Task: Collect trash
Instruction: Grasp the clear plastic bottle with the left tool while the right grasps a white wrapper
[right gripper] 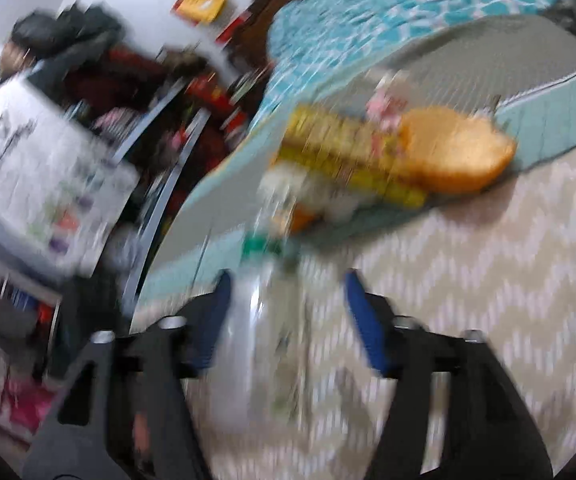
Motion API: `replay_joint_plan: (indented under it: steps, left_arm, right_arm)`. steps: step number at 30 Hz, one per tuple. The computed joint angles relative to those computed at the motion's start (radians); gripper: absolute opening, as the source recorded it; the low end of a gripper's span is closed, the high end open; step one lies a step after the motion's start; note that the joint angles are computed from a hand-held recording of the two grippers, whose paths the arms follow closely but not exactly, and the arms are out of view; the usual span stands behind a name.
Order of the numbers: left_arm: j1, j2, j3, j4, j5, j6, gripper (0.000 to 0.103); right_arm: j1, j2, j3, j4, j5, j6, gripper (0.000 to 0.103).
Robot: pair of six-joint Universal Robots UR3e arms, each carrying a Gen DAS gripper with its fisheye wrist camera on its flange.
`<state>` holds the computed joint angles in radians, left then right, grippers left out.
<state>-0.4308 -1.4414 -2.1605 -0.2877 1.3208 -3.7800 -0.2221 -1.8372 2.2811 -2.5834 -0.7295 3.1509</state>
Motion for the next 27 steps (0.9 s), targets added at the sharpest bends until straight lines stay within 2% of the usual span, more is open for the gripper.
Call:
replay_joint_plan:
  steps: [2, 3, 6, 10, 12, 13, 14, 15, 16, 18, 20, 23, 27]
  left_arm:
    - [-0.073, -0.031, 0.056, -0.045, 0.079, -0.008, 0.093]
    - [-0.105, -0.046, 0.075, -0.055, 0.108, -0.017, 0.094]
    - [-0.162, -0.103, 0.12, -0.077, 0.133, -0.034, 0.094]
    - [-0.186, -0.162, 0.161, -0.111, 0.148, -0.055, 0.094]
    - [-0.194, -0.187, 0.179, -0.119, 0.163, -0.064, 0.094]
    - [-0.198, -0.2, 0.193, -0.136, 0.175, -0.066, 0.094]
    - [-0.206, -0.207, 0.201, -0.136, 0.187, -0.067, 0.093]
    - [-0.219, -0.212, 0.215, -0.154, 0.213, -0.065, 0.09]
    - [-0.224, -0.214, 0.22, -0.159, 0.219, -0.059, 0.081]
    - [-0.208, -0.19, 0.188, -0.136, 0.185, -0.038, 0.078]
    - [-0.183, -0.148, 0.144, -0.132, 0.142, -0.01, 0.075]
    - [-0.133, -0.031, 0.034, -0.129, 0.086, 0.024, 0.074]
    - [-0.112, 0.146, -0.07, -0.2, 0.108, 0.08, 0.071]
  right_arm:
    - [0.066, 0.107, -0.093, -0.049, -0.05, 0.039, 0.07]
    - [0.077, 0.142, -0.124, -0.038, -0.038, 0.048, 0.07]
    - [0.107, 0.291, -0.228, -0.021, -0.008, 0.114, 0.07]
    - [0.105, 0.454, -0.282, -0.12, 0.055, 0.287, 0.071]
    - [0.092, 0.504, -0.273, -0.164, 0.095, 0.332, 0.071]
    - [0.083, 0.524, -0.274, -0.156, 0.12, 0.332, 0.064]
    - [0.077, 0.525, -0.265, -0.136, 0.144, 0.309, 0.04]
    - [0.065, 0.513, -0.253, -0.077, 0.183, 0.254, 0.03]
    - [0.053, 0.48, -0.225, -0.036, 0.202, 0.206, 0.023]
    - [0.04, 0.392, -0.165, 0.04, 0.208, 0.112, 0.02]
    - [0.004, 0.261, -0.11, 0.228, 0.215, -0.047, 0.019]
    - [-0.078, 0.029, -0.044, 0.597, 0.199, -0.335, 0.018]
    - [-0.266, -0.334, 0.0, 1.096, 0.076, -0.712, 0.018]
